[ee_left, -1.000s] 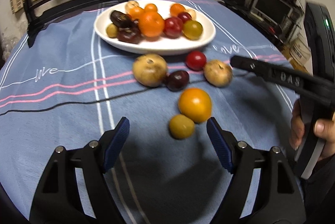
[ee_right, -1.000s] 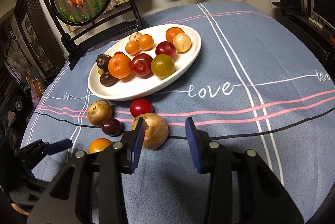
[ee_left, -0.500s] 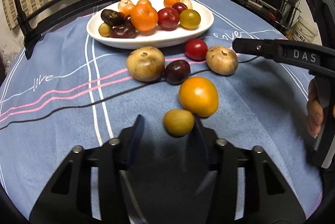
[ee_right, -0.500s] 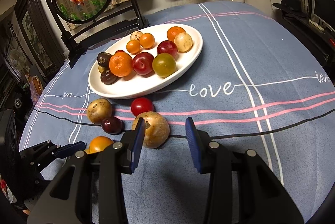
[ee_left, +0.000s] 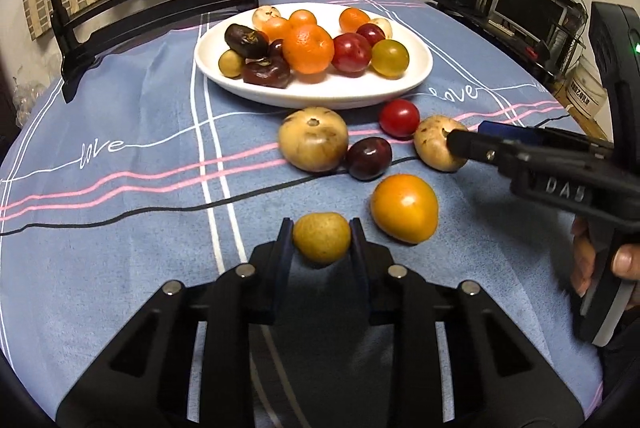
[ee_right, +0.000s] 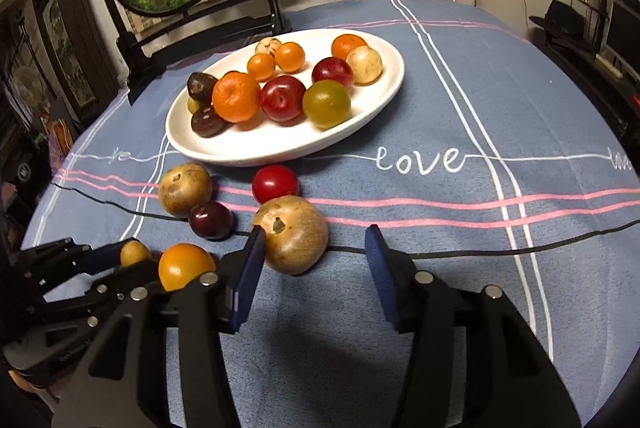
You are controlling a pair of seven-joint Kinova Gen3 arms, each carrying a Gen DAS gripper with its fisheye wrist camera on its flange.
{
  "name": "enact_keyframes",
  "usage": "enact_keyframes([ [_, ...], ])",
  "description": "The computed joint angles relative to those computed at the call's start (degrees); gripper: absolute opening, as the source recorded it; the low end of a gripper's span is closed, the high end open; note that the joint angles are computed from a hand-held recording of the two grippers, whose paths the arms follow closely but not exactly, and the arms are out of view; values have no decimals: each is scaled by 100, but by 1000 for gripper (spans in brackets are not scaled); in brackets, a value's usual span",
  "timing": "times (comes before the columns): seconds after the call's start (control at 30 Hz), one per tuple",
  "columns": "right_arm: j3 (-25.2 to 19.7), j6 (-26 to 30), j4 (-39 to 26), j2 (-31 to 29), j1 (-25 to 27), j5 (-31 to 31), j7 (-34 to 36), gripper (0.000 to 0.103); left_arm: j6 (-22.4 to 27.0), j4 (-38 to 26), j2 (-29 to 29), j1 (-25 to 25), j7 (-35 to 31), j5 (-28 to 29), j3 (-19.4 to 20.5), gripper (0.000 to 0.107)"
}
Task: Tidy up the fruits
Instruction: 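Close the right gripper on the large beige round fruit while the left gripper holds its fruit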
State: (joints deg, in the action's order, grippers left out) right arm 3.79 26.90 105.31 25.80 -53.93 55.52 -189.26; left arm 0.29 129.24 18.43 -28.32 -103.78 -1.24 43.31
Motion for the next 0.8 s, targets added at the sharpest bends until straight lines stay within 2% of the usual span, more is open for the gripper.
enact_keyframes([
  [0.17,-257,488,-474,255,31,-420,851,55,6,29,30,-383,-24,-6,375,29],
  [0.27,-263,922,-801,441,-39,-609,1219,55,10,33,30,-409,-22,-5,388,28],
  [0.4,-230,976,-919,473,-7,-820,1349,55,44,19,43,-438,-24,31,395,29],
  [0.5,-225,1247,-1132,611,-40,-949,1622,55,66,5,59,-463,-50,68,408,28],
  [0.57,-211,1253,-1186,676,-6,-1041,1690,55,69,1,58,-422,-67,95,364,29],
  [0.63,-102,1079,-1093,678,-33,-1015,1556,47,87,-14,68,-406,-90,119,347,28],
  [0.67,-91,899,-976,618,-9,-955,1444,45,86,-16,70,-395,-105,132,336,28],
  [0.8,109,801,-807,520,-196,-783,1195,45,51,7,86,-463,-165,144,430,29],
])
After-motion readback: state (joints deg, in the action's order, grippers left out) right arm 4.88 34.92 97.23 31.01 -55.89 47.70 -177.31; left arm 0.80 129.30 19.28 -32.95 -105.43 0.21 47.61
